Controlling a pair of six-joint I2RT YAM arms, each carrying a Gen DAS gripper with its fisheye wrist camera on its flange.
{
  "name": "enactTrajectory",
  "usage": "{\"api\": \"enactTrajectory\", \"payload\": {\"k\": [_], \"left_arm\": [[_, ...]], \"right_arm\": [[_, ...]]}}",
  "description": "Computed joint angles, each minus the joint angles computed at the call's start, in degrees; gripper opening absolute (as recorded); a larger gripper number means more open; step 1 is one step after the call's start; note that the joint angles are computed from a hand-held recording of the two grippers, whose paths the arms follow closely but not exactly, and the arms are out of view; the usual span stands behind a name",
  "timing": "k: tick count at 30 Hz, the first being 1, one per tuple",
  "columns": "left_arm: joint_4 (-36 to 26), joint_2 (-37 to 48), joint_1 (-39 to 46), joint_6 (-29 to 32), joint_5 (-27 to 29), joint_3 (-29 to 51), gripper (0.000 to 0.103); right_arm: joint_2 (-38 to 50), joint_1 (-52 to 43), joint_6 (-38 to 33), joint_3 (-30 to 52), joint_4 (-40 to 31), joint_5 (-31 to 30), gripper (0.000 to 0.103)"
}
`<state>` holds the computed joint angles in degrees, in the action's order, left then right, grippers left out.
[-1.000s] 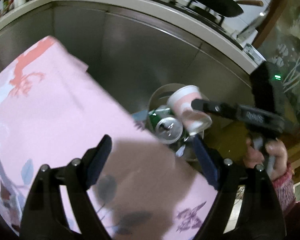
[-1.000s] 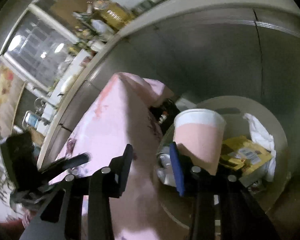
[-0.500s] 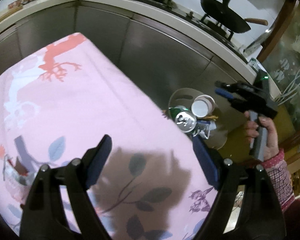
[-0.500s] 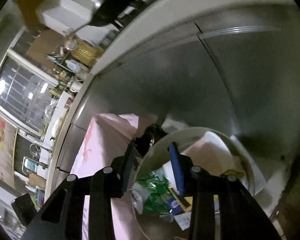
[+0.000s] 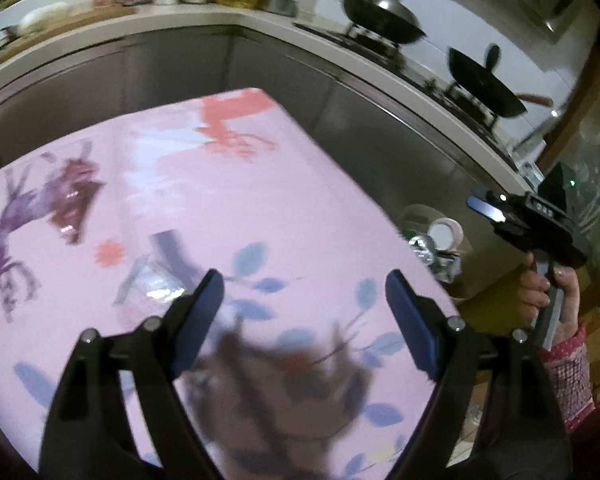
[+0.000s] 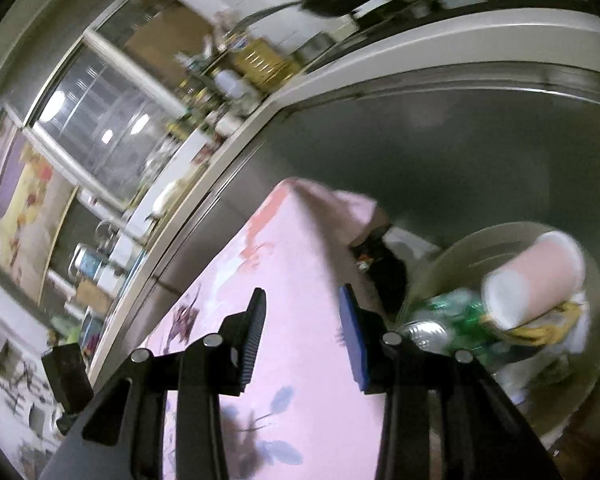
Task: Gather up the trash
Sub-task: 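Bring both open tools back over the table, then grasp the pink wrapper with the left tool while the right tool grasps the white-red snack bag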
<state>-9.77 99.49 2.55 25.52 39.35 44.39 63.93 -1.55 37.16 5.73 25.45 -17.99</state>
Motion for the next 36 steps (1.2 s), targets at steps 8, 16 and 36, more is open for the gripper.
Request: {"api": "enactTrajectory", "payload": {"k": [8, 16, 36], "left_arm": [[-7.98, 8.88, 20.74, 10.46, 3.01, 8.96, 0.08], [-8.75, 18.28, 25.83, 9.15, 1.14, 21.75, 0.08], [-10.66, 42.23, 8.64, -2.71, -10.32, 50.77, 0.015]], "right_arm": [[19.09, 22.23, 6.89, 11.02, 6.76, 11.6, 0.036], [38.64, 37.81, 8.78, 26.14, 8.22, 18.51, 0.046], [61.3, 44.58, -7.73, 50.33, -1.06, 17.82, 0.038]]}}
